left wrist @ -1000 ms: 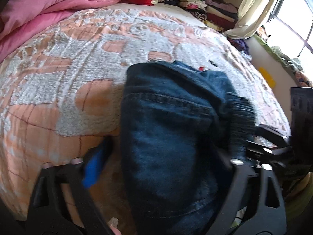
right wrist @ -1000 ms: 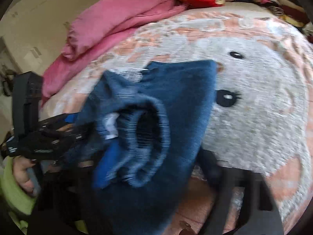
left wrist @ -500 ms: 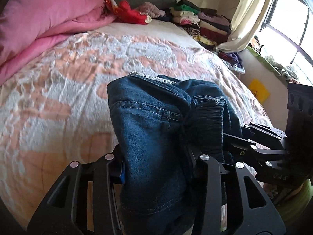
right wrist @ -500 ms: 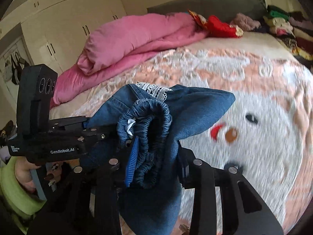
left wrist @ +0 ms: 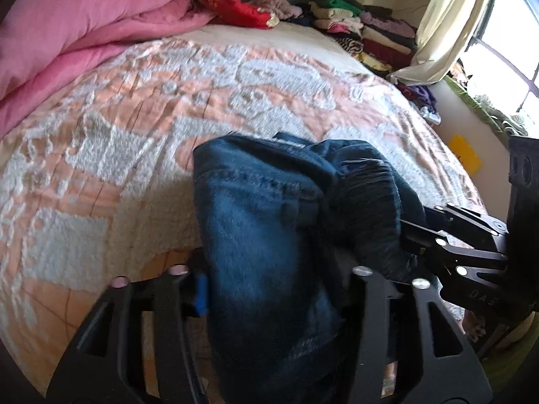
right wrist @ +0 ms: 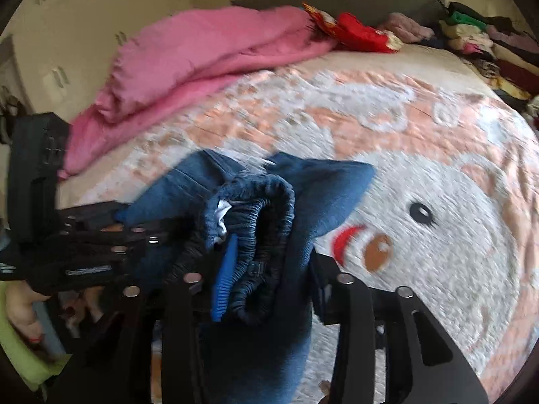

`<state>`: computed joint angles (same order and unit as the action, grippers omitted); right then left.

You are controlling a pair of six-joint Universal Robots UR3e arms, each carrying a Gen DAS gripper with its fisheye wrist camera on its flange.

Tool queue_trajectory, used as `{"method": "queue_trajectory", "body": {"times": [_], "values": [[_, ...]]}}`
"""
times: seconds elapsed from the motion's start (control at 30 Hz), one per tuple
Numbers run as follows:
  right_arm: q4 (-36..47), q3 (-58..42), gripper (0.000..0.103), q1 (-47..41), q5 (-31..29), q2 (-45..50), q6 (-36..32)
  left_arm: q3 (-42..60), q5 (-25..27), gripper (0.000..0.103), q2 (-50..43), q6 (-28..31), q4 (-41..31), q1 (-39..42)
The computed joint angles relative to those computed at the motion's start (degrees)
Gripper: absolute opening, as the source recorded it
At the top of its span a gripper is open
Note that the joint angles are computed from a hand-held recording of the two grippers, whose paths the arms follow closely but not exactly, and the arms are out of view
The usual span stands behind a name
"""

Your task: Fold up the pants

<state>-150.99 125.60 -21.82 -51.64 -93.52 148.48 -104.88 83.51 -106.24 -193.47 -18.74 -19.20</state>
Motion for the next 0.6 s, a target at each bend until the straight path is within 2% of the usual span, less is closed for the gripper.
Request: {"method": "queue_trajectory", "body": {"times": [0.07, 0.13, 0.3, 0.37, 0.4, 0.43, 0.5, 0.53, 0.6], "values": [[-2.4, 0.8, 0.057, 0.4, -2.4, 1.0, 1.4, -0.4, -0.1, 0.054, -0.4, -0.1, -0.1, 0.2], [-2.4, 1.1, 0.063, -0.4, -3.2, 2.0, 2.3, -0.5, 0.1, 0.060, -1.1, -0.2, -0.6, 0.3], [-1.6, 2.2, 0.065, -1.8, -2.4, 1.4, 3.4, -2.2, -0.2, 0.062, 0.0, -0.5, 0.1, 0.3], [-1.6, 4.0, 0.067, -3.0, -1.6, -1.8, 2.5, -2.7, 0.6, 0.068, 0.9, -0.8, 0.2, 0.0], [-1.4, 5.5, 0.074, -4.1, -1.0, -4.7, 1.9, -3.1, 0.7, 0.074, 1.5, -1.0, 0.3, -0.1], [-1.2, 6.7, 0.090, -5.0, -0.5, -6.9, 1.6, -3.8, 1.0, 0.076, 2.4, -1.3, 0.6, -0.2], [0.6, 9.6, 0.092, -8.2, 1.8, -13.4, 0.0, -5.1, 1.4, 0.079, 4.1, -1.6, 1.5, -0.5], [2.1, 10.4, 0.094, -9.4, 2.6, -16.2, -1.0, -5.8, 2.2, 0.089, 5.2, -1.9, 1.8, -0.9], [5.3, 12.1, 0.096, -12.3, 4.1, -22.3, -2.9, -7.0, 3.8, 0.093, 7.0, -2.2, 2.3, -1.7]]}}
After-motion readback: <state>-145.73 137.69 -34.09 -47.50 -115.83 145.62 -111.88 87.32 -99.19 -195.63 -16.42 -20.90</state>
